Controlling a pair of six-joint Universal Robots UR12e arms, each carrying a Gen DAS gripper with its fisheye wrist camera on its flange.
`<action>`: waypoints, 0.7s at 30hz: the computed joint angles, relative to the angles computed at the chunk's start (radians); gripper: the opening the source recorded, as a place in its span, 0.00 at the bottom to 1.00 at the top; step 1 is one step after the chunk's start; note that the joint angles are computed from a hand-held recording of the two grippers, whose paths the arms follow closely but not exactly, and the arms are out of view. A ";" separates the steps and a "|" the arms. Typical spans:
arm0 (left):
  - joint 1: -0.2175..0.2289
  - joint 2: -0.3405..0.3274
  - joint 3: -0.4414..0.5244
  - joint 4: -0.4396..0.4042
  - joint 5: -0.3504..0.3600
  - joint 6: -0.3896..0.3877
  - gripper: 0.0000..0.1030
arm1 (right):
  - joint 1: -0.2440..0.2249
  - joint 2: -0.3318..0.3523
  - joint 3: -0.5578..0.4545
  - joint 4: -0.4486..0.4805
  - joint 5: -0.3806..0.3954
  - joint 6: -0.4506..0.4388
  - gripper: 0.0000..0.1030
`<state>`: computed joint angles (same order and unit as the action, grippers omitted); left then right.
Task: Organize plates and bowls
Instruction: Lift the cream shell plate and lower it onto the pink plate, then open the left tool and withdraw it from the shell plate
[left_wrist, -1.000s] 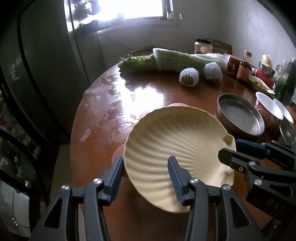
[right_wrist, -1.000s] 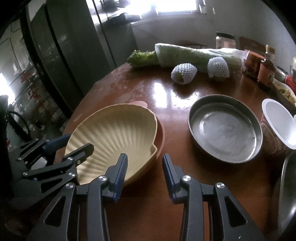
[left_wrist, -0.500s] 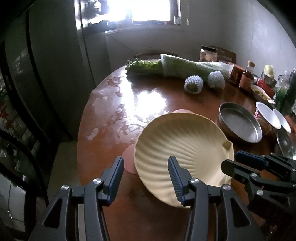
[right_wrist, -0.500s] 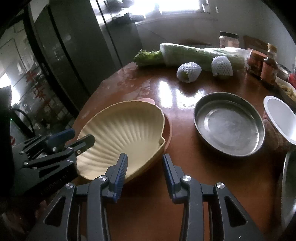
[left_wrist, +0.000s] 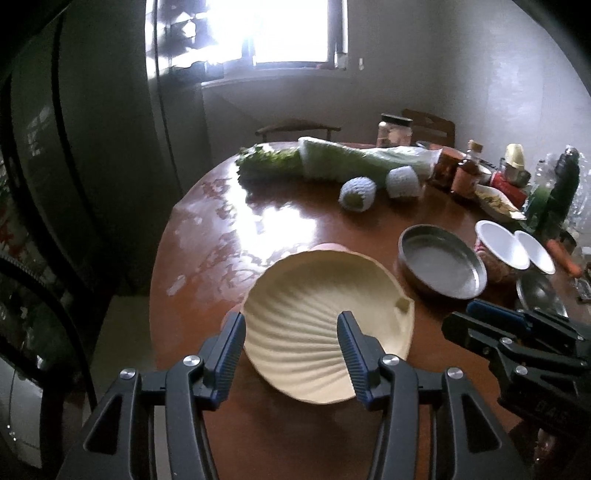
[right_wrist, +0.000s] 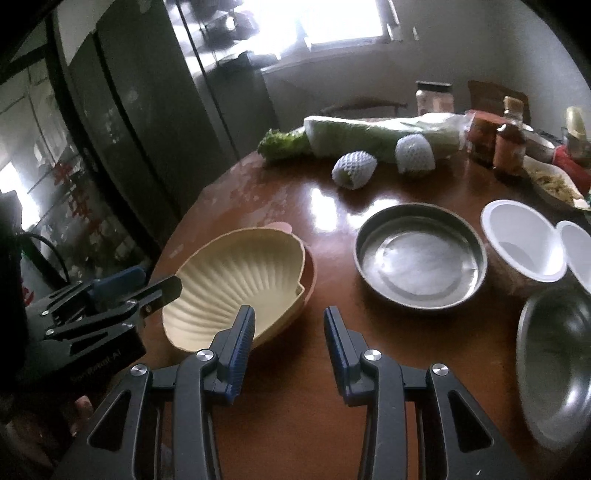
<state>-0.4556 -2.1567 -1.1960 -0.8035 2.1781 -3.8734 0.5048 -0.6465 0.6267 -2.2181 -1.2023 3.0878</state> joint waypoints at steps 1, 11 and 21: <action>-0.003 -0.003 0.007 0.002 0.001 0.006 0.50 | -0.003 -0.010 0.016 -0.016 -0.001 0.006 0.39; -0.025 -0.033 0.079 0.003 0.018 0.036 0.52 | -0.030 -0.072 0.112 -0.123 0.014 0.055 0.39; -0.019 -0.086 0.181 -0.007 -0.034 0.092 0.53 | -0.056 -0.097 0.156 -0.188 0.013 0.103 0.42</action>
<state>-0.4749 -2.2426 -1.0146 -0.8104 2.1439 -3.7817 0.4487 -0.7435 0.7823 -2.4065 -1.1892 3.1903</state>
